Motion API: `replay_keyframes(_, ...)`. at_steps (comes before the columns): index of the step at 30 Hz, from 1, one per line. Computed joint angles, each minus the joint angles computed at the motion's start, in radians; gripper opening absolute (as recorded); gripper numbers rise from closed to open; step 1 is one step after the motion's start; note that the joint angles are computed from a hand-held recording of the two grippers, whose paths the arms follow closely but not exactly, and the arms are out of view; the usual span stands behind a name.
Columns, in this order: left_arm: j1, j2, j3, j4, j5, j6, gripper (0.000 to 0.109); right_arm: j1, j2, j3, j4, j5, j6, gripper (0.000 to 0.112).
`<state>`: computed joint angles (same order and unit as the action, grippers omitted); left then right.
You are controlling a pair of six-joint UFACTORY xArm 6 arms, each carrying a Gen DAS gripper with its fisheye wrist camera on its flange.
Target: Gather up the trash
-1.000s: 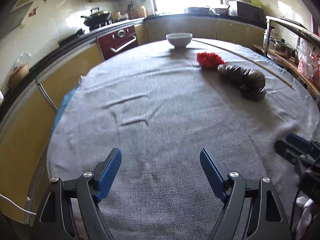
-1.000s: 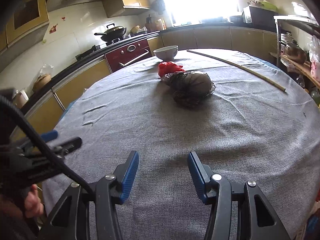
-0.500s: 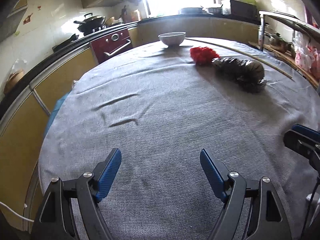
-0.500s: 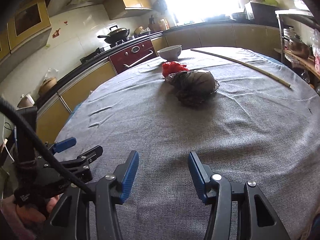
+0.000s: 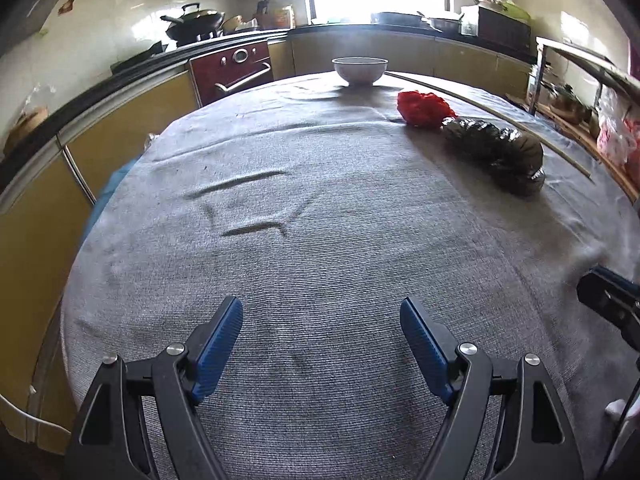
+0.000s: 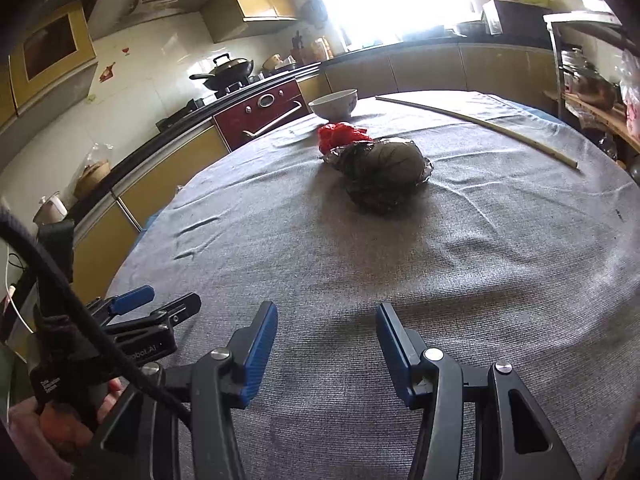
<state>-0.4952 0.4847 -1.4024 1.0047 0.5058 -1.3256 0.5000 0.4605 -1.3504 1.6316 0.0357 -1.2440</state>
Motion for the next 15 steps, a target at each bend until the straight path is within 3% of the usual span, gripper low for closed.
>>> replay_keyframes(15,-0.01,0.011,-0.018,-0.002,0.026,0.028,0.081,0.003,0.003,0.01,-0.074,-0.01,0.077,0.055)
